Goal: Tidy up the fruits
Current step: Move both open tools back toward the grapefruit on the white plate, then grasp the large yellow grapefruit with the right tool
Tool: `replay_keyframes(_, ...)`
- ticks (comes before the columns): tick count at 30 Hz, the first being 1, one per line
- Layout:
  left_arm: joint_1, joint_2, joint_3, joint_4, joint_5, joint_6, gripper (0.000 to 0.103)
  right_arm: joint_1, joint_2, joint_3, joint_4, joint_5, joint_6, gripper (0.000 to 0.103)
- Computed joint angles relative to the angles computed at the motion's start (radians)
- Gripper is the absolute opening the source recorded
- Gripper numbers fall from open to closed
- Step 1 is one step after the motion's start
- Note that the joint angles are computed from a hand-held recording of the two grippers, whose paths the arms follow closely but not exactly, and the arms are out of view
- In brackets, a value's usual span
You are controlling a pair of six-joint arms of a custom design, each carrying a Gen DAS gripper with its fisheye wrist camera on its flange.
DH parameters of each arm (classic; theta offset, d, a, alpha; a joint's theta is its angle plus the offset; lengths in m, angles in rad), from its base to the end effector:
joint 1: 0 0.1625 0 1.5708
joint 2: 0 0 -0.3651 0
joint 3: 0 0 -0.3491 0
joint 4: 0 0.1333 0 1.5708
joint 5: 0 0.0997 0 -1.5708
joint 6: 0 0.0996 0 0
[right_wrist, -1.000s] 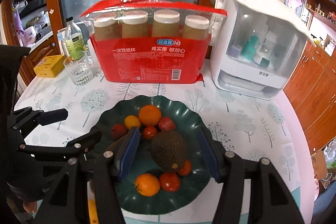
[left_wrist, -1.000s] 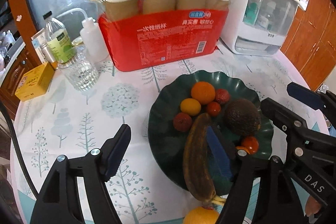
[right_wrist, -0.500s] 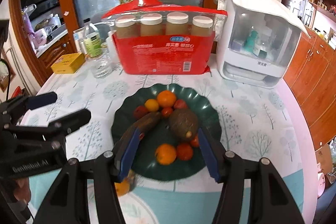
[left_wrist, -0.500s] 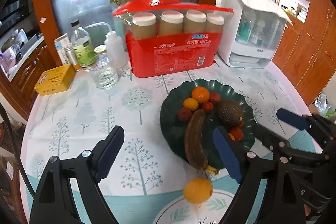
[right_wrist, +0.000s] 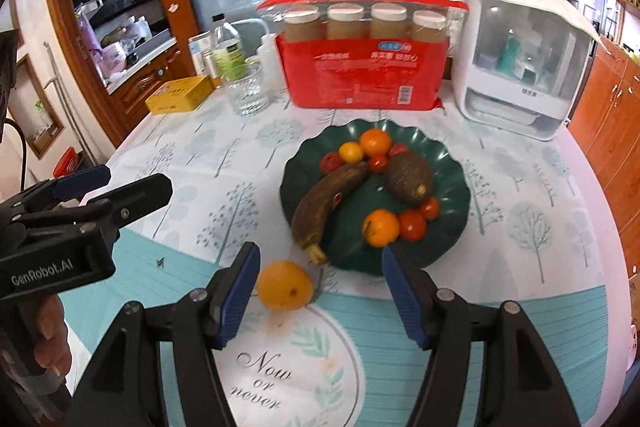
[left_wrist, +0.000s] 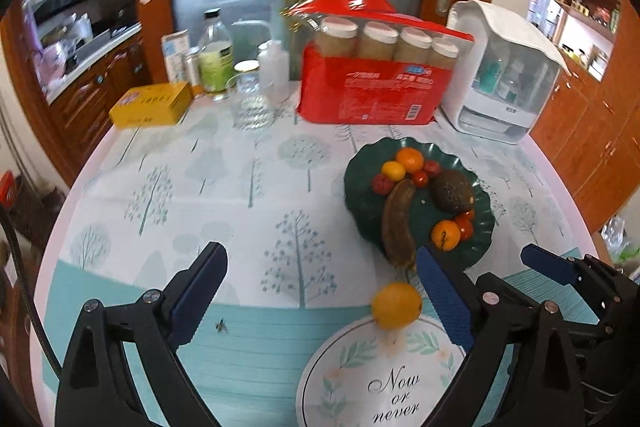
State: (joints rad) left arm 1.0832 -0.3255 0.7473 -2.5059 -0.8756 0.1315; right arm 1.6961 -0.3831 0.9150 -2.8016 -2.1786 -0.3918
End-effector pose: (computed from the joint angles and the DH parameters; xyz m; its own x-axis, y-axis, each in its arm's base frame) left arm -0.1954 -0.7893 0.1187 -0.7652 0.1821 -0.6176 0.5129 0.7522 -0.4137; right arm 0.1719 -0.7529 0.1235 -0.7587 -0.0479 0.6497 -0.4170 0.8020 -0.4277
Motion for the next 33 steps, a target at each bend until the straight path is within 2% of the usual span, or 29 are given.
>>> replay_keyframes(6, 0.017, -0.045, 0.123, -0.053, 0.039, -0.04, 0.095, -0.004, 0.015, 0.017, -0.014, -0.002, 0.001, 0.068)
replay_keyframes(12, 0.038, -0.038, 0.158, -0.059, 0.08, -0.061, 0.095, -0.028, 0.029, 0.027, -0.001, 0.011, 0.056, 0.068)
replay_keyframes(21, 0.073, 0.001, 0.123, -0.036, 0.096, -0.081, 0.095, -0.057, 0.053, 0.031, 0.018, 0.031, 0.127, 0.068)
replay_keyframes(33, 0.117, 0.068, -0.016, 0.048, 0.095, -0.09, 0.095, -0.073, 0.181, -0.163, 0.134, 0.021, 0.175, 0.068)
